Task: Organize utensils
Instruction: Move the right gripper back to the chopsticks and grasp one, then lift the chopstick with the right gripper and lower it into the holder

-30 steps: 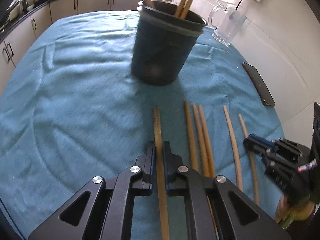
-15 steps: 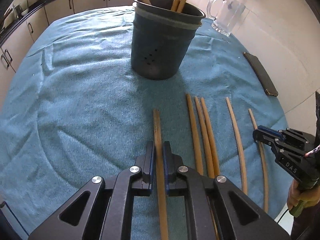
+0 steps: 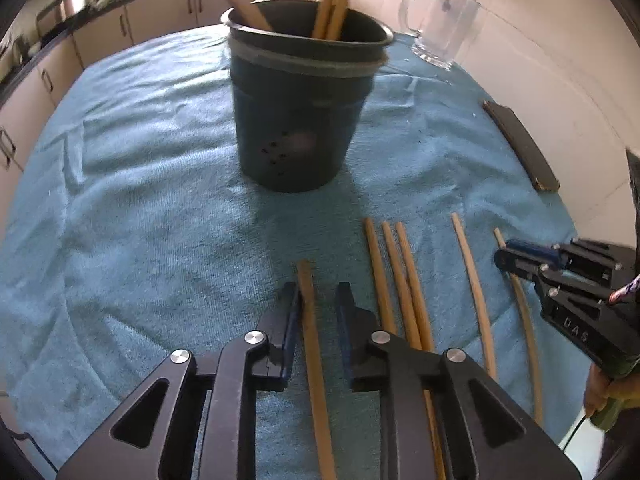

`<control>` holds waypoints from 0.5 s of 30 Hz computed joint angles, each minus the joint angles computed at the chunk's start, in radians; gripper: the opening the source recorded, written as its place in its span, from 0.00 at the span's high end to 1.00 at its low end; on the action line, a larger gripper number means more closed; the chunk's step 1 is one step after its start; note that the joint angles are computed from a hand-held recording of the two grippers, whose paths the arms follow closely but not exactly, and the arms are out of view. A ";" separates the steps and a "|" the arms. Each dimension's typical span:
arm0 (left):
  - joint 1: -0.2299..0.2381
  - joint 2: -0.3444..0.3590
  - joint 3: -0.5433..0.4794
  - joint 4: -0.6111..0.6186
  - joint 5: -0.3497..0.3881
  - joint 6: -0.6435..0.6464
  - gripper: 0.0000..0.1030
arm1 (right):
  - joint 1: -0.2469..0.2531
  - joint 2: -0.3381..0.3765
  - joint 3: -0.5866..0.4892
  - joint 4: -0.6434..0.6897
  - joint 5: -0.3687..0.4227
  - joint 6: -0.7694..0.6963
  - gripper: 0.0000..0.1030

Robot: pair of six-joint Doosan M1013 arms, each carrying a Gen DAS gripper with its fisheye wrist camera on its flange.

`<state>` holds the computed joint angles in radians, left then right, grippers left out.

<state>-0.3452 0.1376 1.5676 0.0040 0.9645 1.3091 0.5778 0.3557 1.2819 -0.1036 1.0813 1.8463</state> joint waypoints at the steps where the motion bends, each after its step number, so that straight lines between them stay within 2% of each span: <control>1: -0.006 -0.003 0.005 0.023 -0.006 -0.006 0.93 | 0.001 -0.003 0.007 -0.006 -0.013 0.004 0.91; 5: -0.004 -0.030 0.027 0.032 -0.038 -0.044 0.94 | -0.016 -0.029 0.044 0.058 -0.079 0.012 0.94; 13: 0.001 -0.133 0.062 0.030 -0.135 -0.090 0.93 | -0.007 -0.117 0.106 0.040 -0.244 0.034 0.94; 15: -0.013 -0.157 0.074 0.058 -0.164 -0.126 0.93 | 0.001 -0.136 0.115 0.029 -0.276 0.045 0.94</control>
<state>-0.3577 -0.0197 1.6413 0.0618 0.8008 1.1827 0.5791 0.2195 1.3972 -0.0745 0.8053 1.8911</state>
